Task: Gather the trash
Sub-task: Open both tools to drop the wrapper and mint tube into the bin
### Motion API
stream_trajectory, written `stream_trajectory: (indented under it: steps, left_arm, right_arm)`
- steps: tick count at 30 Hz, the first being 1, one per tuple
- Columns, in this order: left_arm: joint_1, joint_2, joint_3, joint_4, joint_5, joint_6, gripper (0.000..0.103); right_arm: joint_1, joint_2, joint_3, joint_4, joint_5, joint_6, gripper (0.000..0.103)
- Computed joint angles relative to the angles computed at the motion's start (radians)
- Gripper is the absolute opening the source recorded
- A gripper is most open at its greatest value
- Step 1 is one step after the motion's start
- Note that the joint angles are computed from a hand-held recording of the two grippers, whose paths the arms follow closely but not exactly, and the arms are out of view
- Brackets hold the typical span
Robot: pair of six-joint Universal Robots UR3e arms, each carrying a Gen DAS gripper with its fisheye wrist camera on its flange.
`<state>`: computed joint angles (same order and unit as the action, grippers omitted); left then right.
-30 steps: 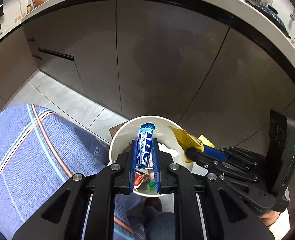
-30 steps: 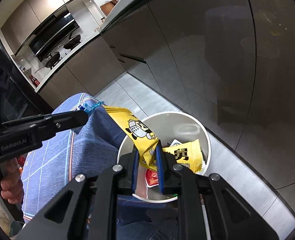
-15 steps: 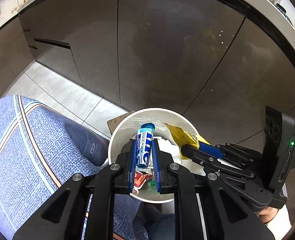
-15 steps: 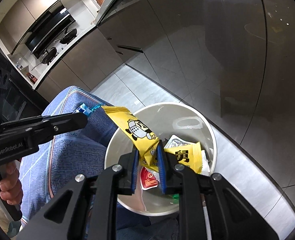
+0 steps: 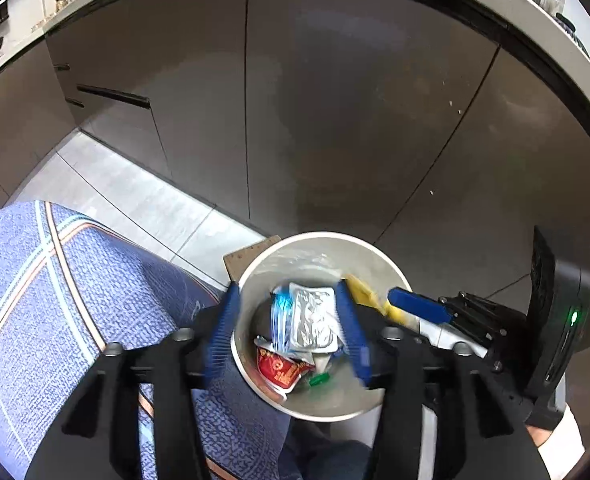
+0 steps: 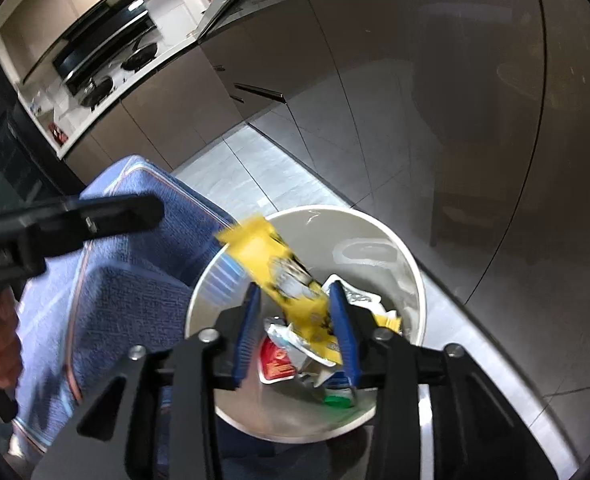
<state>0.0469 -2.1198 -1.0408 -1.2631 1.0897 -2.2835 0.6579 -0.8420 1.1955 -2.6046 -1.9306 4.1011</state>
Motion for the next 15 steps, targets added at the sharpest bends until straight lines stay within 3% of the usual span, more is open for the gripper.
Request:
stream_trajectory:
  steps: [3, 5, 9, 10, 15]
  left_arm:
    - [0.007, 0.010, -0.007, 0.032, -0.006, -0.016, 0.064]
    - [0.015, 0.016, -0.012, 0.035, -0.018, -0.023, 0.067]
    - [0.030, 0.048, -0.059, 0.105, -0.036, -0.066, 0.090]
    - [0.034, 0.058, -0.071, 0.129, -0.042, -0.081, 0.092]
    - [0.049, 0.063, -0.059, 0.140, -0.049, -0.113, 0.094]
  right_arm:
    - [0.012, 0.002, -0.004, 0.010, -0.019, -0.018, 0.049]
    - [0.018, -0.002, 0.007, 0.006, -0.030, -0.015, 0.070]
    - [0.042, -0.010, 0.020, 0.008, -0.078, 0.001, 0.086]
    - [0.046, -0.012, 0.024, 0.004, -0.086, 0.002, 0.092]
    - [0.051, -0.024, 0.042, 0.001, -0.088, 0.002, 0.099]
